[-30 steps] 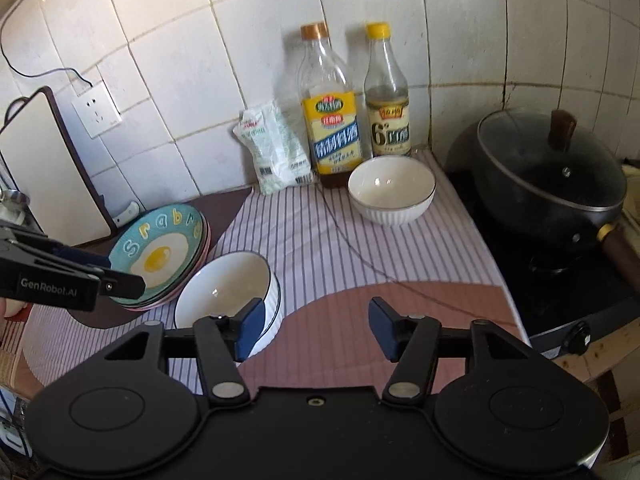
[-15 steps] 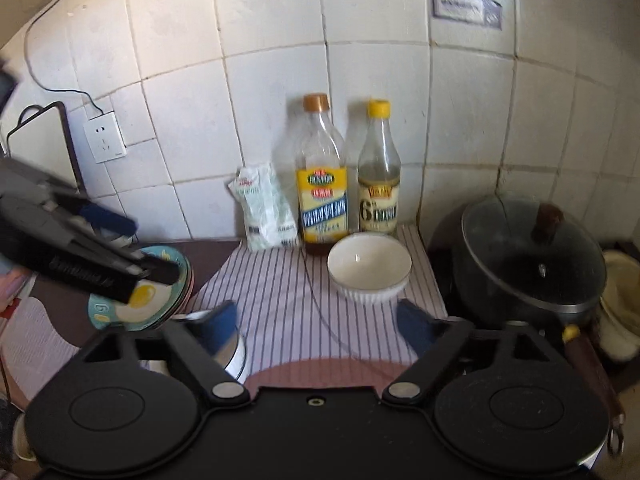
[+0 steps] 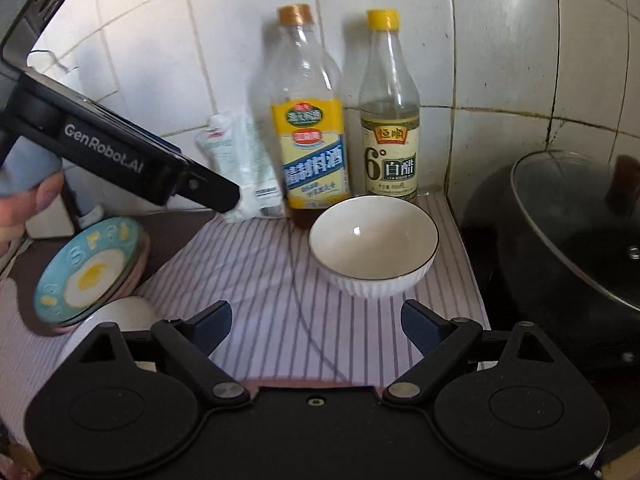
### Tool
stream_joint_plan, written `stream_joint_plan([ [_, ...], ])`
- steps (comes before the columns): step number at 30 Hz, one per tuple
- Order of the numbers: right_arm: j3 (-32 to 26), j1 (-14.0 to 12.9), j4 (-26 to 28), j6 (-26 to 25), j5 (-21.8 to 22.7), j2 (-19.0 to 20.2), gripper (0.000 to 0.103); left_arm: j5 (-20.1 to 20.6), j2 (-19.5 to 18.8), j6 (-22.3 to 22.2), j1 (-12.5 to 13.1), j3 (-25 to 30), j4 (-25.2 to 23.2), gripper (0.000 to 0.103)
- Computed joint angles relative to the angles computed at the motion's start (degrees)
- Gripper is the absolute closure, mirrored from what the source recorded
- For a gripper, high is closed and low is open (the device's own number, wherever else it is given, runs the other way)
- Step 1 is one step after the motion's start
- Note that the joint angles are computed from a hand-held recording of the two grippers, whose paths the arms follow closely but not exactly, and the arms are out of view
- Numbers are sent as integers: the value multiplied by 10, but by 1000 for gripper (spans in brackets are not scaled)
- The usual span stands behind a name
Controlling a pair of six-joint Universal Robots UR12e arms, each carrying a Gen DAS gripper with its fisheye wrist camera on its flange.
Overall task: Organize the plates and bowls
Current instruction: 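Reach both grippers to the last white bowl by the bottles and close on its rim, then lift the white bowl and carry it over the two stacked bowls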
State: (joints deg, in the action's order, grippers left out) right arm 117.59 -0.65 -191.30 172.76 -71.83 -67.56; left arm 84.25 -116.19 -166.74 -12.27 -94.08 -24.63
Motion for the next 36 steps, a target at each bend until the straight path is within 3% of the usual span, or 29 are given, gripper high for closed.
stream_joint_plan([
  [6, -38, -3, 29, 4, 4, 44, 9, -41, -42, -69, 8, 35, -11, 20],
  [13, -63, 6, 15, -1, -35, 80, 10, -38, -90, -105, 2, 88, -70, 26],
  [16, -64, 13, -15, -33, -59, 89, 9, -36, -103, -120, 1, 100, -86, 44],
  [19, -70, 16, -20, -45, -72, 96, 9, -50, -116, -145, 5, 120, -131, 78],
  [21, -76, 13, -16, -35, -68, 101, 9, -66, -120, -156, 8, 123, -137, 82],
  [22, -80, 12, -14, -24, -68, 103, 9, -80, -120, -161, 11, 120, -135, 90],
  [30, -75, 13, -41, -2, -53, 105, 10, -64, -93, -134, 10, 92, -119, 91],
  [36, -48, 23, -59, 19, -59, 82, 10, -85, -55, -127, 23, 71, -155, 90],
])
